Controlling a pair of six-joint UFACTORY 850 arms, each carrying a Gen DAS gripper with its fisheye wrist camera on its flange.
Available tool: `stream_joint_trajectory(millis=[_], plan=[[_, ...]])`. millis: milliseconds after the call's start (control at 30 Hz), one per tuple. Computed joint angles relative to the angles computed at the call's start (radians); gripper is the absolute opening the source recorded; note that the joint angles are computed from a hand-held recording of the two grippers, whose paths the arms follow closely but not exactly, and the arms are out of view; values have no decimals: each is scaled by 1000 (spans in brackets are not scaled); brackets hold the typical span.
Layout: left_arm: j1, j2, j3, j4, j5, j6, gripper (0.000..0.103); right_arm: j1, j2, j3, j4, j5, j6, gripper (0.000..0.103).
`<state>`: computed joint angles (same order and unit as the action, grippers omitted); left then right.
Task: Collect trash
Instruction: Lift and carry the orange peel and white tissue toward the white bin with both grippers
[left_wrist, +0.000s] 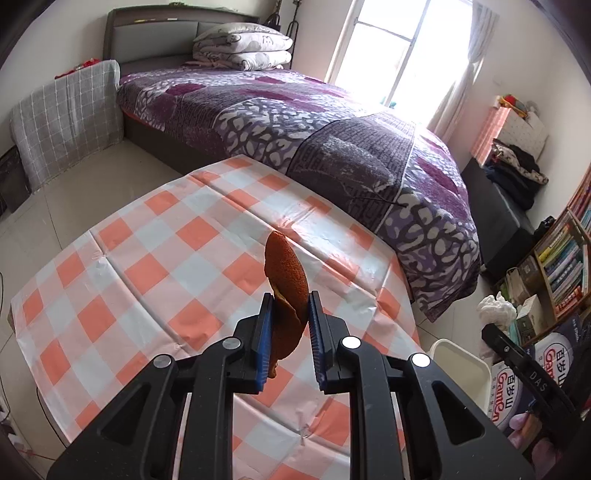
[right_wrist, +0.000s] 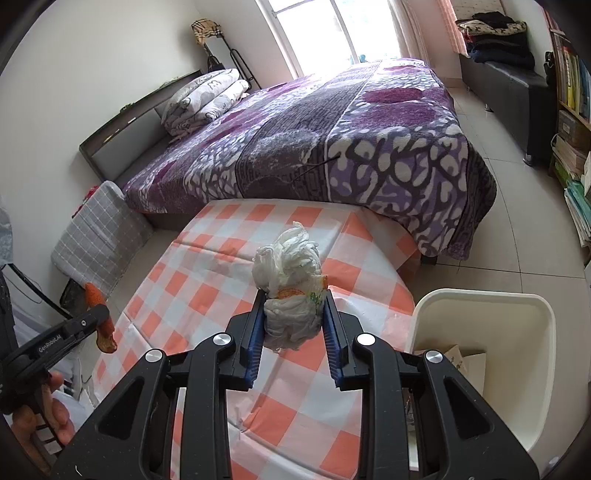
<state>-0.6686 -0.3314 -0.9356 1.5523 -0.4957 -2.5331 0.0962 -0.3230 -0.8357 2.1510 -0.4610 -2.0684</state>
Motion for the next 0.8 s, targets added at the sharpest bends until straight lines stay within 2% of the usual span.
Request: stream_joint_trajectory(millis=[533, 800], plan=[[-69, -99, -138, -37, -5, 110, 19, -126, 18, 3, -55, 6, 77, 28], [-98, -166, -224, -70, 29, 197, 19, -188, -1, -21, -169, 55, 221, 29]])
